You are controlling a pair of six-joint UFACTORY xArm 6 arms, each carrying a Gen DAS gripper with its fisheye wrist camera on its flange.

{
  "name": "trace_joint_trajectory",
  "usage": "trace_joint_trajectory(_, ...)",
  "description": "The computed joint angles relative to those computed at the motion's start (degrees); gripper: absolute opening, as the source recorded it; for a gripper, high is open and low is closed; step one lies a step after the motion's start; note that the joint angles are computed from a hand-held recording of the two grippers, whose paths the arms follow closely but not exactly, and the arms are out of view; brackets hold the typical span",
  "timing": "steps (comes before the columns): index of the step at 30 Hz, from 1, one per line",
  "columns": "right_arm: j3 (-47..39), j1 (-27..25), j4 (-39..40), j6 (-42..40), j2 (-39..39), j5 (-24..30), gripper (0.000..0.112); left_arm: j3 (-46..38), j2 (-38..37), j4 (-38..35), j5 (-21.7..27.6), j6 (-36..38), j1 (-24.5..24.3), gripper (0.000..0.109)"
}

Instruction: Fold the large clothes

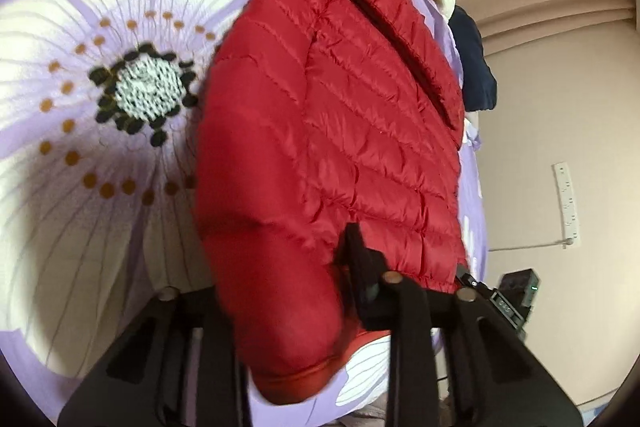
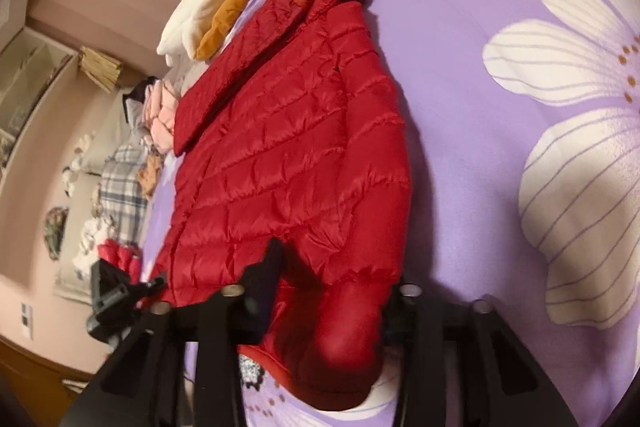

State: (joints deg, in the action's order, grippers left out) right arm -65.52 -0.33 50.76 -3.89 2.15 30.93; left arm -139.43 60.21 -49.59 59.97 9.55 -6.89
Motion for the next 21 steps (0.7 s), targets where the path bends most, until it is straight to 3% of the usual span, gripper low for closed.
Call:
trace_joint_trajectory(4, 1.2, 0.9, -4.5, -0.1, -2.2, -2.9, 0.020, 8.7, -6.5, -0.4, -6.1, 5.5, -0.8, 0.019)
trace_joint_trajectory(10, 1.6, 2.6, -5.3, -4.2, -5.0, -8.4, 0.017, 18.6, -15.5, -6.0, -14.0, 18.3, -2.0, 0.017)
trace_joint_trajectory(21, 1.4, 3.5, 2.8, -19.5, -11.6, -11.9, 0.017, 28.0, -27.2, -19.2, -16.9, 37.9, -1.7, 0.017)
